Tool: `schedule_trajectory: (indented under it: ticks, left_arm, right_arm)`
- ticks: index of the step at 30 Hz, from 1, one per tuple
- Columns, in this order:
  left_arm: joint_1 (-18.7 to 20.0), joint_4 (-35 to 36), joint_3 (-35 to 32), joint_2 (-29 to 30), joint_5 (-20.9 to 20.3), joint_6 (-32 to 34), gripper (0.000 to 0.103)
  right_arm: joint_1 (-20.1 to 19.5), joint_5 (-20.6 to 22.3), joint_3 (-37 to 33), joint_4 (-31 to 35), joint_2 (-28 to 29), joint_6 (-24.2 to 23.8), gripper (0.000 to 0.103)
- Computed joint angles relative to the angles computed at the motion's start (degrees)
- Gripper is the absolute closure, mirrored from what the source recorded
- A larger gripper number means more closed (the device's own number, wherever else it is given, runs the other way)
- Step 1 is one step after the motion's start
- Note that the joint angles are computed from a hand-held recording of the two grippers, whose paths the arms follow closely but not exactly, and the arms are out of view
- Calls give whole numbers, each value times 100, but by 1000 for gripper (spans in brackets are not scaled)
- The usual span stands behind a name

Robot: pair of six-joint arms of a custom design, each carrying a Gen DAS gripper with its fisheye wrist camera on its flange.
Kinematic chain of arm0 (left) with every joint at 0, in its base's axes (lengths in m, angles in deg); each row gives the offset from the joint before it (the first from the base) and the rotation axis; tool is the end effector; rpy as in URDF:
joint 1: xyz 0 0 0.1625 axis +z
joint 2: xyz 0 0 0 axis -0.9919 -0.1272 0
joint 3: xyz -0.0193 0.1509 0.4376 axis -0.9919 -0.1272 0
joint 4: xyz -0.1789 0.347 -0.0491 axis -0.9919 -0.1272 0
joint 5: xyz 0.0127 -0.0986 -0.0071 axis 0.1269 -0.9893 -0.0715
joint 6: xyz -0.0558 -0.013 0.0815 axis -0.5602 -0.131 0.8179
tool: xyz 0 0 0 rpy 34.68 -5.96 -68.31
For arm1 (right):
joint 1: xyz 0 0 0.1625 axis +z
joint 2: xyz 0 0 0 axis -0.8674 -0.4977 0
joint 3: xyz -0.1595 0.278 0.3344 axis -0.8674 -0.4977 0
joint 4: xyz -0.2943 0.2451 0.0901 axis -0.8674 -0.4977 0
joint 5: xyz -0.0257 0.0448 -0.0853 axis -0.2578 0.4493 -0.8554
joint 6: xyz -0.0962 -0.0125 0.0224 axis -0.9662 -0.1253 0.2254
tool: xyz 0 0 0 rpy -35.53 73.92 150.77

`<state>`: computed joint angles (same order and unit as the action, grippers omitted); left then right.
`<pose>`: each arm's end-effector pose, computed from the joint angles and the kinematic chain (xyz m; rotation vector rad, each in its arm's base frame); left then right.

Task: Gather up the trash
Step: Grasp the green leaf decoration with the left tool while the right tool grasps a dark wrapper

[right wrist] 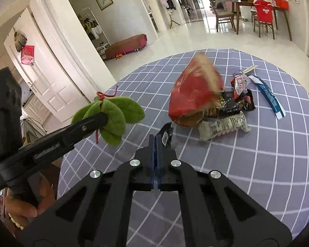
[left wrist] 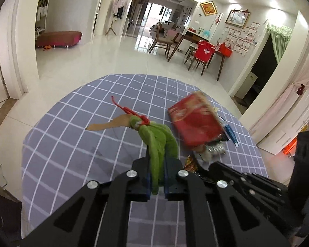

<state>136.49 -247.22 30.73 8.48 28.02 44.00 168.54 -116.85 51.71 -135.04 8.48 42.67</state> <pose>-0.1616 -0.5965 0.3174 -0.2358 2.1992 -1.2428 0.3601 -0.6668 0.1111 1.2111 -2.8206 0.4287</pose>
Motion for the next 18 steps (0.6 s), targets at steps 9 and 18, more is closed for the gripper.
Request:
schedule_trajectory:
  ticks: [9,18]
  left_arm:
    - [-445,713,622,-398,152,-838,95]
    - [-439,1034,795,-436,79,-1186,95]
  right_arm:
    - [143,-546,664,-389,-339,-192,97]
    - [288,-1520,523,-966,74,-1037,30]
